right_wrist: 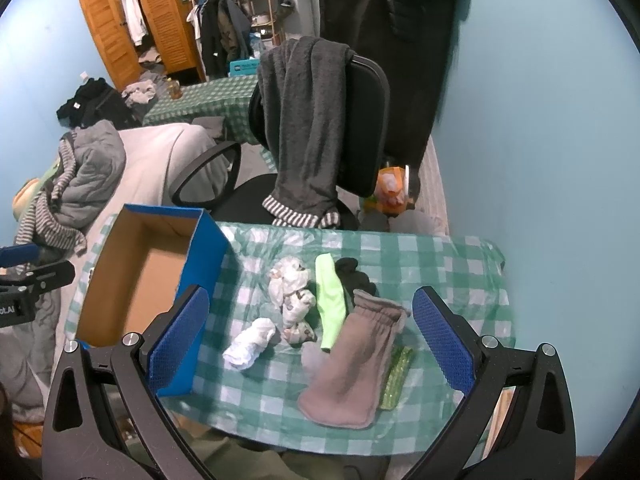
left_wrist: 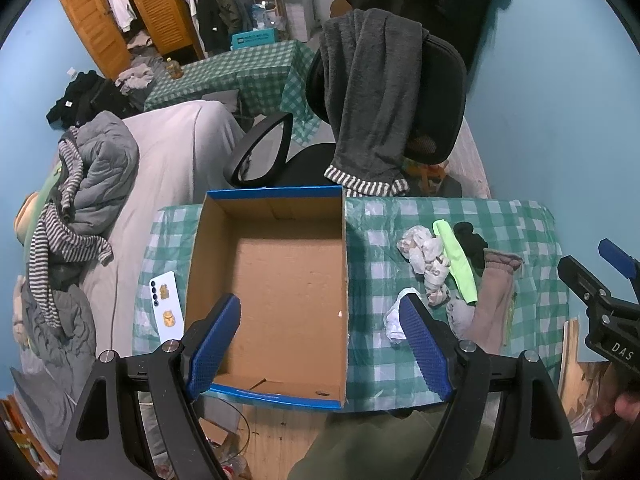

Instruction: Organize soft objects

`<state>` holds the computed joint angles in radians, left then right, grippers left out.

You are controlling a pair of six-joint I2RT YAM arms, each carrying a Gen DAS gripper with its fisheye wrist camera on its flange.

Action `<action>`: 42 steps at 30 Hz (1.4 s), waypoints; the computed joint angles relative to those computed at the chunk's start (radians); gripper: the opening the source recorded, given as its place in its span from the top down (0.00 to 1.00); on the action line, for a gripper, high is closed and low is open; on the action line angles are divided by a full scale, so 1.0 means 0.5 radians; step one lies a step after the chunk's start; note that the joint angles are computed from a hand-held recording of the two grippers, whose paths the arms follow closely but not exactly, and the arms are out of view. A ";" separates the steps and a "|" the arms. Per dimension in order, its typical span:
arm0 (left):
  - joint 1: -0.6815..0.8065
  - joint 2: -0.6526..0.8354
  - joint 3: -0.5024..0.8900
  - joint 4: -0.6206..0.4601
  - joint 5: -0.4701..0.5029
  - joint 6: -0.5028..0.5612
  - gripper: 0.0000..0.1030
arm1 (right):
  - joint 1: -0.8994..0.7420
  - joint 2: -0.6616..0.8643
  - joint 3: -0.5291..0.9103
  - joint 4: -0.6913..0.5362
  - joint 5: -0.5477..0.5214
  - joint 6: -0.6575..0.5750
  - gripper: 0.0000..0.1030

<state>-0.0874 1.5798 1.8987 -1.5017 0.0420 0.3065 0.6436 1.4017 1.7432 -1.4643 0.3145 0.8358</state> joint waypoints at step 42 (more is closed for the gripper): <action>0.014 -0.037 -0.052 0.009 0.033 0.019 0.20 | 0.005 -0.014 -0.009 -0.005 0.009 0.008 0.01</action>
<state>-0.0803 1.5612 1.8725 -1.4973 0.0584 0.3162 0.6460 1.3947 1.7388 -1.4666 0.3190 0.8400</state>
